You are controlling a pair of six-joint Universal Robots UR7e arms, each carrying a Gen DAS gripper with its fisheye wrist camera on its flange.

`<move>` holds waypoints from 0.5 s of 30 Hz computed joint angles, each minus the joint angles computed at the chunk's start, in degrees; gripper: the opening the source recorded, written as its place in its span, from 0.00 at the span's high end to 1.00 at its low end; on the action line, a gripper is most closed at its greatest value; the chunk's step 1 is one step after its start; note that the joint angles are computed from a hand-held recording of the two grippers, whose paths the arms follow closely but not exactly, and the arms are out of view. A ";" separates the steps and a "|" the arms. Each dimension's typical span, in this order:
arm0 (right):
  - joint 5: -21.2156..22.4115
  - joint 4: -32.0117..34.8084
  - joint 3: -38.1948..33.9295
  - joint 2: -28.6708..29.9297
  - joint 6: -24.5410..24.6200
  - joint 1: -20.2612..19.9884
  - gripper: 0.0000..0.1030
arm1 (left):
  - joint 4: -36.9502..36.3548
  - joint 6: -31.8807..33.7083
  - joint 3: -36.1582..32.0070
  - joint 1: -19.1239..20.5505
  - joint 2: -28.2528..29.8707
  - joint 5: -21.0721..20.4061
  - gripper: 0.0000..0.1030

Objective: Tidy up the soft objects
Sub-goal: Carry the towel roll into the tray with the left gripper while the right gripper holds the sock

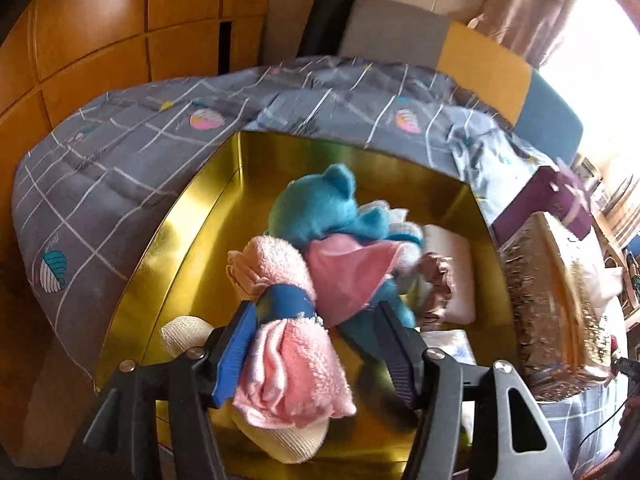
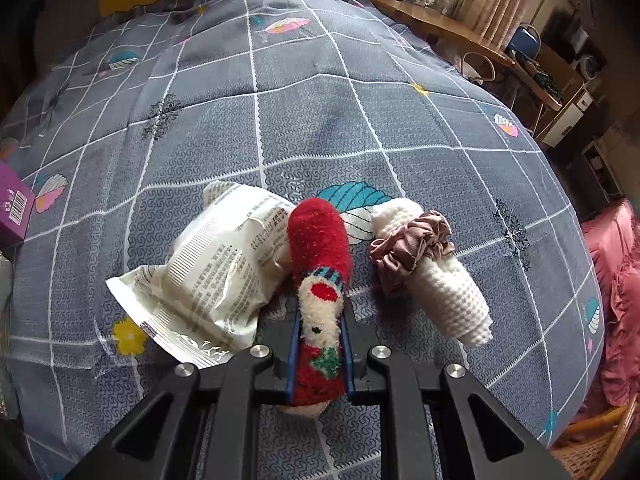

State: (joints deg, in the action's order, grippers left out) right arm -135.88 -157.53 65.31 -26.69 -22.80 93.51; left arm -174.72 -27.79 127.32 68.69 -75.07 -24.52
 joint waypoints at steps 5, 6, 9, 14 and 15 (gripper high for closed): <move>2.15 -0.19 -0.90 -1.07 -0.58 1.48 0.84 | -2.54 1.82 0.68 -1.68 0.14 0.91 0.41; 2.55 0.16 -1.98 -0.65 -0.87 1.93 0.84 | -2.84 2.21 0.77 -1.76 0.10 1.06 0.41; 3.50 3.04 -6.49 1.54 -0.50 3.21 0.84 | -0.91 0.60 1.48 -2.79 -0.55 1.73 0.41; 5.59 8.17 -15.73 6.98 -0.62 5.83 0.84 | -0.08 0.71 2.13 -4.16 -1.02 2.86 0.41; 6.24 9.42 -18.05 8.26 -0.48 6.39 0.84 | -0.15 0.83 2.33 -4.53 -1.14 3.00 0.41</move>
State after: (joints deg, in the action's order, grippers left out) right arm -129.63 -148.11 47.27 -18.43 -23.29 99.90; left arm -174.87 -26.96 129.66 64.16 -76.21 -21.52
